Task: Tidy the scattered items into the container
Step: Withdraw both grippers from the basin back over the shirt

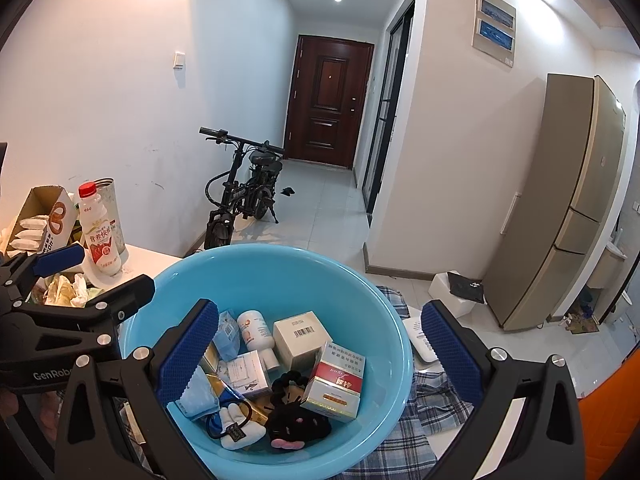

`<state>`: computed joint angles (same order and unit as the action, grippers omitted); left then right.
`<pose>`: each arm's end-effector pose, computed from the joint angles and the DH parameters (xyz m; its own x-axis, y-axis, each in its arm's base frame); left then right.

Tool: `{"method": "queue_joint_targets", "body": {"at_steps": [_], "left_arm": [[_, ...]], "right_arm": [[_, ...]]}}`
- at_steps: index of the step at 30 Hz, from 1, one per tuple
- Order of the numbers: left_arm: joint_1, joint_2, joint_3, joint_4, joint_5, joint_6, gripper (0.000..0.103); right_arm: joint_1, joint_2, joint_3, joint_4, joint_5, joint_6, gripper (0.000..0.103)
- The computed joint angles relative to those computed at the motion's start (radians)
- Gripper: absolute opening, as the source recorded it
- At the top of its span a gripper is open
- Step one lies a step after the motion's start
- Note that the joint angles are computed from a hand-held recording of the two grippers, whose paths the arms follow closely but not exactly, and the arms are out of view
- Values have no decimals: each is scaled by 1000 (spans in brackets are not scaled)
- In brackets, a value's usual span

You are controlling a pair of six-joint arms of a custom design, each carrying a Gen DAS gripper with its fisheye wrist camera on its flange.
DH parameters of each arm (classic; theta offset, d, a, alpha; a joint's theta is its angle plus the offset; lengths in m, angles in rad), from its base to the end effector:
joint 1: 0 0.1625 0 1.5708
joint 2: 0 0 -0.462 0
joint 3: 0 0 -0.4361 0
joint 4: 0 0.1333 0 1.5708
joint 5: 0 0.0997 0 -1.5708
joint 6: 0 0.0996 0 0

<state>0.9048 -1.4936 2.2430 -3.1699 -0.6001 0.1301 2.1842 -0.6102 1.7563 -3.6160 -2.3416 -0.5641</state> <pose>-0.1166 -0.4972 0.3638 -0.7671 -0.0700 -0.6377 0.5117 0.5327 -0.6741 0.4416 -0.5162 0.0635 -0.5695 -0.2442 0.7849 -0.7842 0.4477 -0.4297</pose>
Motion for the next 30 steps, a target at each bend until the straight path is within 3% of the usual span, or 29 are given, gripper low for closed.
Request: {"method": "queue_joint_targets", "body": {"at_steps": [6,11,13,23,30], "left_arm": [[-5,15,0,-48,45,38,102],[9,1,-5,-3,13,13,102],[-1,8,-2,-28,34,29,102],[-54,38,20,-170,111,157,102],[-63,47,23,-140,115,178,102]], "right_arm": [[7,25,-17,-44,-23,-16,103],[13,37,-30,-39,-31,-26,103],[12,33,-28,-31,-28,-23,103],[6,-11,13,19,10,45,103],[3,-21,35,33,-17,84,103]]}}
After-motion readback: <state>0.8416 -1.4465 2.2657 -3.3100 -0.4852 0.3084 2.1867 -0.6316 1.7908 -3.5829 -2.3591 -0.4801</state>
